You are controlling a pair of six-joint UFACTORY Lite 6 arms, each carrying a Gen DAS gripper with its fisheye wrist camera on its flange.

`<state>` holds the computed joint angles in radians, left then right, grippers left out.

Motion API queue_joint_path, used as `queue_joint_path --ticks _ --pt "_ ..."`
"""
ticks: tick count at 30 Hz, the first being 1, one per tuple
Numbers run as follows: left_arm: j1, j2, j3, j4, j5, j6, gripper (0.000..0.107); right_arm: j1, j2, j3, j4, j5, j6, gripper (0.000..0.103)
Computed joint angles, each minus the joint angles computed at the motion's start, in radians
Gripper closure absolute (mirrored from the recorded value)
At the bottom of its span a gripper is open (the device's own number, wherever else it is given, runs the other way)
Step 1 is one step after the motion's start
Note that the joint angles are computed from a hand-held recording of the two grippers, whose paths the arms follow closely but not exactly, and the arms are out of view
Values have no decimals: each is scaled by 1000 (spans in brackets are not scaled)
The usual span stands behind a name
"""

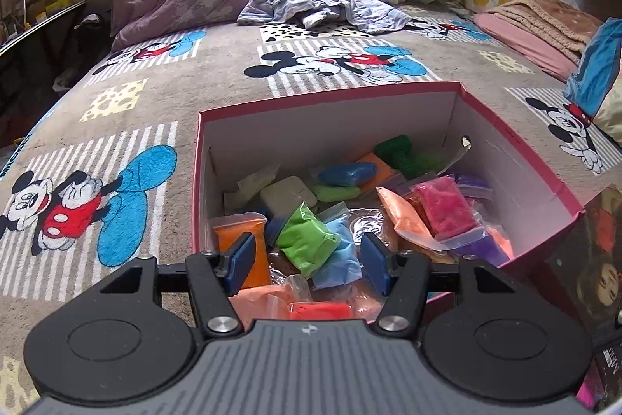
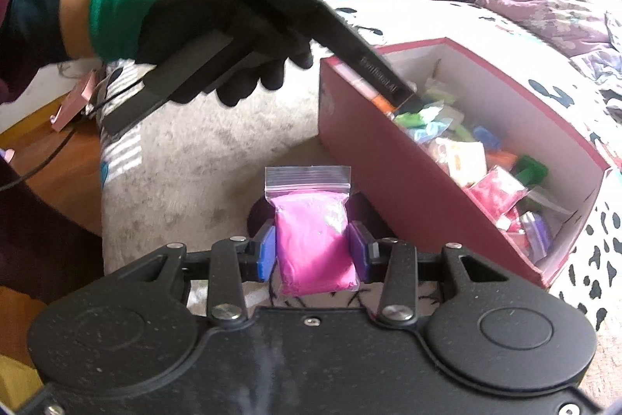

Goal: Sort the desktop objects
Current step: 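Carry pink packet in right tool over the shoebox and release it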

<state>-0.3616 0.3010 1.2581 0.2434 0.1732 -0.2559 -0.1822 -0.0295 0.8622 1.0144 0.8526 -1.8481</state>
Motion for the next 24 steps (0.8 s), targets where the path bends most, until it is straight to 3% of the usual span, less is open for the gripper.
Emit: queue_joint_path --ticks 24 --pt "-3 -207 -179 -417 -45 432 49 -84 49 159 131 -2 74 64"
